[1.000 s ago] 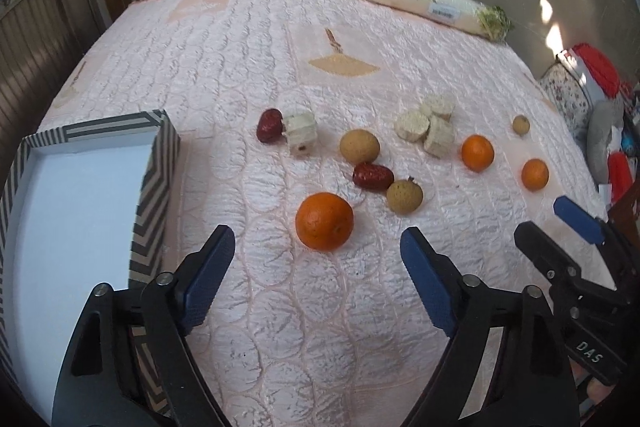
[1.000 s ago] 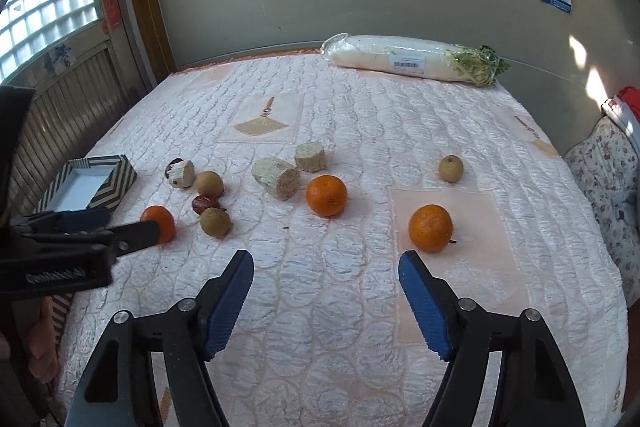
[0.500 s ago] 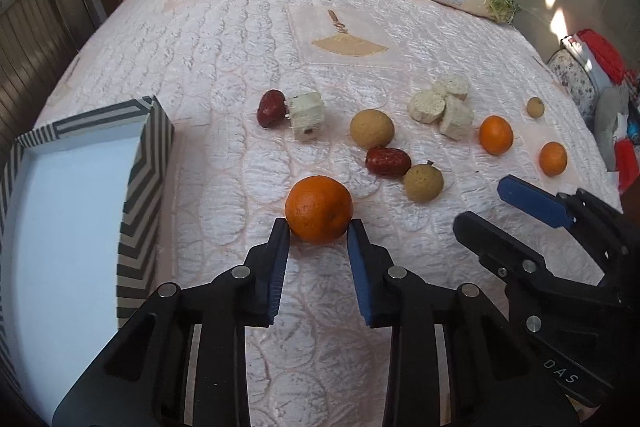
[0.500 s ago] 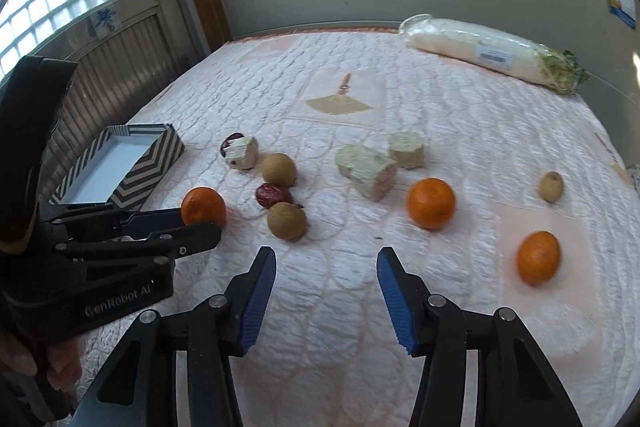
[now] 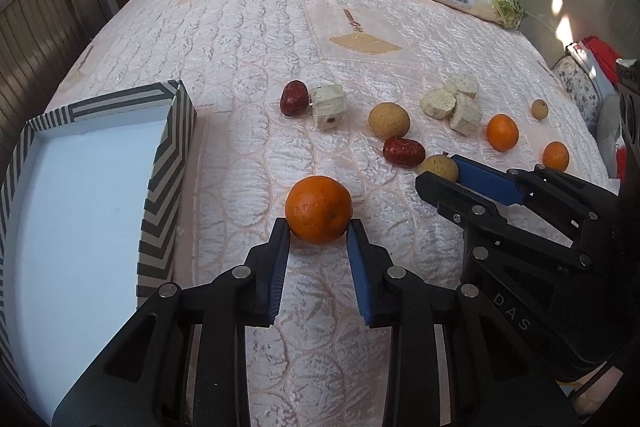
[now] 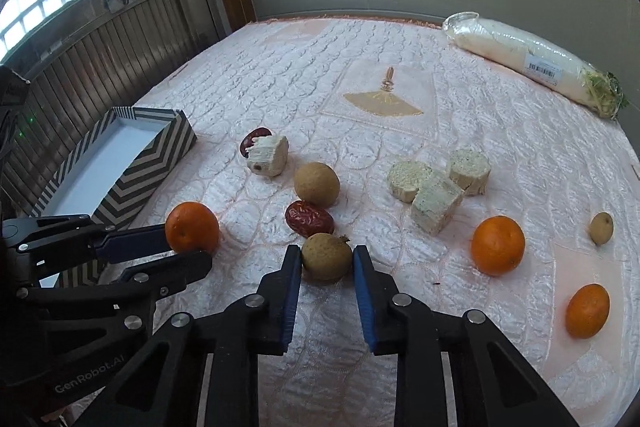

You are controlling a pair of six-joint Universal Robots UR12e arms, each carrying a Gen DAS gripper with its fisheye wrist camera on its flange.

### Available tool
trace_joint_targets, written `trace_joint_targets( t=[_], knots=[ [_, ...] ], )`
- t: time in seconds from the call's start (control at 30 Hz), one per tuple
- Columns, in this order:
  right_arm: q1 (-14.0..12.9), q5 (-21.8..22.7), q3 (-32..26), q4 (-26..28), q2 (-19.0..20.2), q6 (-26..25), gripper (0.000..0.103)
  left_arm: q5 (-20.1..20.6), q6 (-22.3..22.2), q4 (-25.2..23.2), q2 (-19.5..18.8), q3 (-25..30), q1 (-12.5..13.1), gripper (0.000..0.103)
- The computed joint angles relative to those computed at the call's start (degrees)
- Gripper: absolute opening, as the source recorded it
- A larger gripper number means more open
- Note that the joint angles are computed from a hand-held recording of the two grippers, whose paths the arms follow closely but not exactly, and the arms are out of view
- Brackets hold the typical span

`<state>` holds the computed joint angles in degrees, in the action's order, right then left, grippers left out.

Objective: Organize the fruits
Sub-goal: 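Grasp the large orange with the left tool while the right tool grasps a brown round fruit, then carry both fruits over the white tray and open both tools to drop them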

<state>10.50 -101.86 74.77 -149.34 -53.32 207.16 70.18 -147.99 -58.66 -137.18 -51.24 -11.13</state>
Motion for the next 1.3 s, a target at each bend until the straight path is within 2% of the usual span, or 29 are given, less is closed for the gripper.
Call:
trace_joint_targets(
  t=[0.23, 0.33, 0.53, 0.67, 0.87, 1.3],
  knots=[
    [2.2, -8.0, 0.8, 0.9, -1.7, 0.4, 0.025, -2.2, -0.3, 0.3, 2.3, -2.5, 1.0, 0.029],
    [3.0, -9.8, 0.4, 1.3, -2.1, 0.1, 0.025, -3.6, -0.8, -0.3, 3.0, -2.8, 1.8, 0.029],
    [4.6, -12.6, -2.5, 2.2, -1.0, -2.8, 0.025, -4.6, -2.4, 2.3, 4.3, -3.7, 3.5, 0.029],
    [5.4, -13.4, -5.2, 3.2, 0.4, -4.8, 0.025, -4.1, -4.2, 4.0, 4.0, -3.0, 4.5, 0.029],
    [6.3, -13.8, -9.2, 4.8, 2.5, -7.3, 0.025, -3.0, -6.6, 4.0, 2.5, -0.8, 5.6, 0.029],
    [7.3, -12.3, -20.1, 9.7, 8.7, -12.9, 0.025, -0.3, -10.0, 1.4, -1.4, 4.8, 7.1, 0.029]
  ],
)
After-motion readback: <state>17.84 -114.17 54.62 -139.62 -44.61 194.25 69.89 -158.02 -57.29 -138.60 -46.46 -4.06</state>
